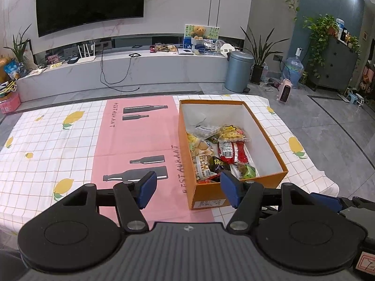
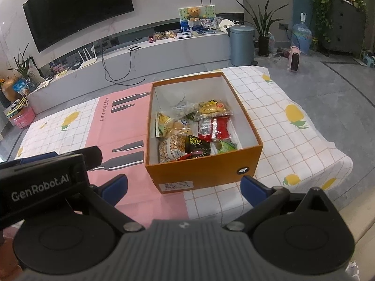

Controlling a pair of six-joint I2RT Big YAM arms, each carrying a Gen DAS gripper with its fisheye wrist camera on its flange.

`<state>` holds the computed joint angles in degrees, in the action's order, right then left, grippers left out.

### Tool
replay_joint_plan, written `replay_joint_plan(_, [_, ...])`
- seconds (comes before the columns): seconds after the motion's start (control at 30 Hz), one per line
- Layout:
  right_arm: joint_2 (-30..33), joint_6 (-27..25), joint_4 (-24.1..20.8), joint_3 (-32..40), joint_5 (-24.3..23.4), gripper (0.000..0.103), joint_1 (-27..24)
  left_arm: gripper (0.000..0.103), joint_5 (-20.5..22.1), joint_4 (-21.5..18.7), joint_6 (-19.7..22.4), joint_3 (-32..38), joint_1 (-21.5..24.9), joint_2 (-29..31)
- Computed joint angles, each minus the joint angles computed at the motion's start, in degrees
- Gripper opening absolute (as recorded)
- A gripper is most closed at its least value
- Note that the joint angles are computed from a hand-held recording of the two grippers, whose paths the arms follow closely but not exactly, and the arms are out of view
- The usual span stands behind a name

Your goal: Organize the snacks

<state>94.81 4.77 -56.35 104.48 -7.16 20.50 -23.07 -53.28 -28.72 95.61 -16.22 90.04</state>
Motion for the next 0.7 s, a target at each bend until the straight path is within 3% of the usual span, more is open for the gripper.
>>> replay_joint_plan(0.7, [-0.7,-0.2,1.4,-1.4,0.8,0.100,1.0,0.073,0.8,0.0,-1.3,-1.8,0.9,-1.3])
